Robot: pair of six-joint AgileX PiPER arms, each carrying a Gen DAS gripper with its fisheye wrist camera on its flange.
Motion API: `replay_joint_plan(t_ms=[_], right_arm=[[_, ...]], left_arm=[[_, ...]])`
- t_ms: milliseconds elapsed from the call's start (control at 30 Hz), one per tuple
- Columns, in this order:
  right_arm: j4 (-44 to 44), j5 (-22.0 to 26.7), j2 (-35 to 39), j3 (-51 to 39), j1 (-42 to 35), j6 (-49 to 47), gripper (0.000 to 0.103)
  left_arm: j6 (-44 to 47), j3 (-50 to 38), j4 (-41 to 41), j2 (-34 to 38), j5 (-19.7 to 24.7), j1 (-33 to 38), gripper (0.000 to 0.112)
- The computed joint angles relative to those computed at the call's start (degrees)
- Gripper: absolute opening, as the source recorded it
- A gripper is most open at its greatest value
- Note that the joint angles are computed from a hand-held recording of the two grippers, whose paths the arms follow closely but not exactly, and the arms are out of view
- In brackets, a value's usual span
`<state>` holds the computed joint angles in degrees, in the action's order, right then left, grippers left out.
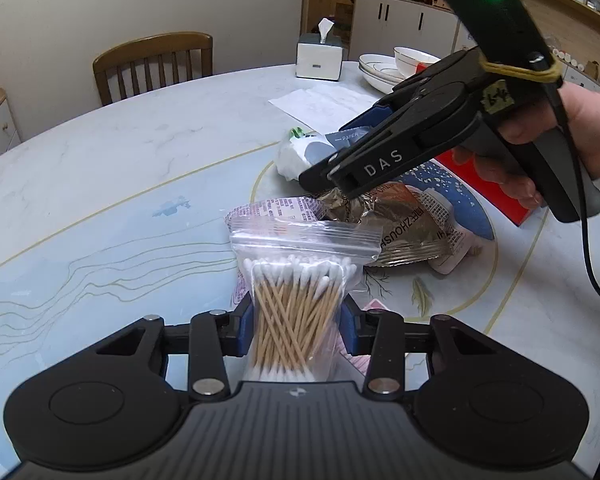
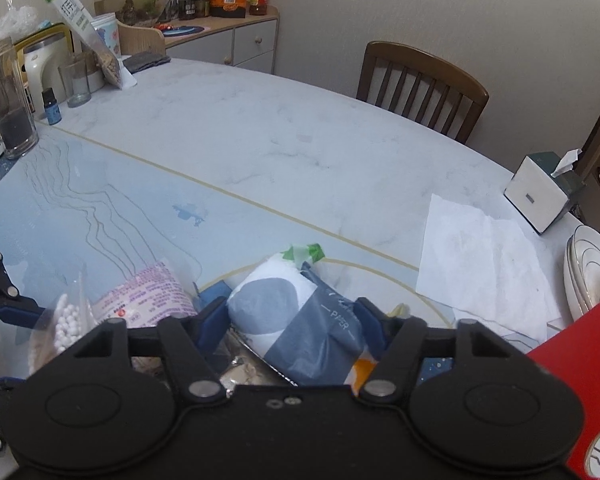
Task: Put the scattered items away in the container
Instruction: 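Grasp the cotton-swab bag with the left gripper while the right grasps the white-blue tissue pack, then carry the cotton-swab bag and tissue pack over the red box with both grippers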
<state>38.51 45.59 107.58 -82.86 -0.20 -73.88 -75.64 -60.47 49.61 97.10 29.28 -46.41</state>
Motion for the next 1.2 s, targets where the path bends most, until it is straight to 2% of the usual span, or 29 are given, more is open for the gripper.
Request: replay_joint_plan(t_ms=[133, 333, 600, 667, 700, 1000, 1200], right_arm=[[2.0, -0.1, -1.1, 0.8, -0.5, -1.6, 0.042], [5.1, -0.4, -3.1, 1.9, -1.7, -2.4, 0.030], [9.0, 3.8, -6.7, 2.6, -4.8, -3.6, 0.024], [9.5, 4.8, -7.7, 2.8, -5.6, -3.5, 0.010], [9.2, 5.4, -8.1, 2.7, -6.0, -2.6, 0.008], [11.2, 9.6, -10.7, 2.6, -11.1, -1.6, 0.006], [12.2, 14.1, -11.8, 0.8, -15.3, 0.0, 0.006]], left_arm=[[0.2, -0.2, -0.8, -0.4, 0.7, -0.2, 0.038], [-0.9, -0.5, -0.4, -1.5, 2.7, -1.0, 0.038], [-0.4, -2.2, -0.5, -3.4, 6.6, -2.0, 0.038], [0.4, -3.2, -1.0, -3.6, 7.9, -2.2, 0.038], [0.8, -3.8, -1.2, -3.7, 8.4, -2.3, 0.038], [3.6, -8.3, -2.0, -3.5, 11.1, -3.3, 0.038], [7.5, -12.9, -4.4, -2.4, 12.4, -4.2, 0.038]])
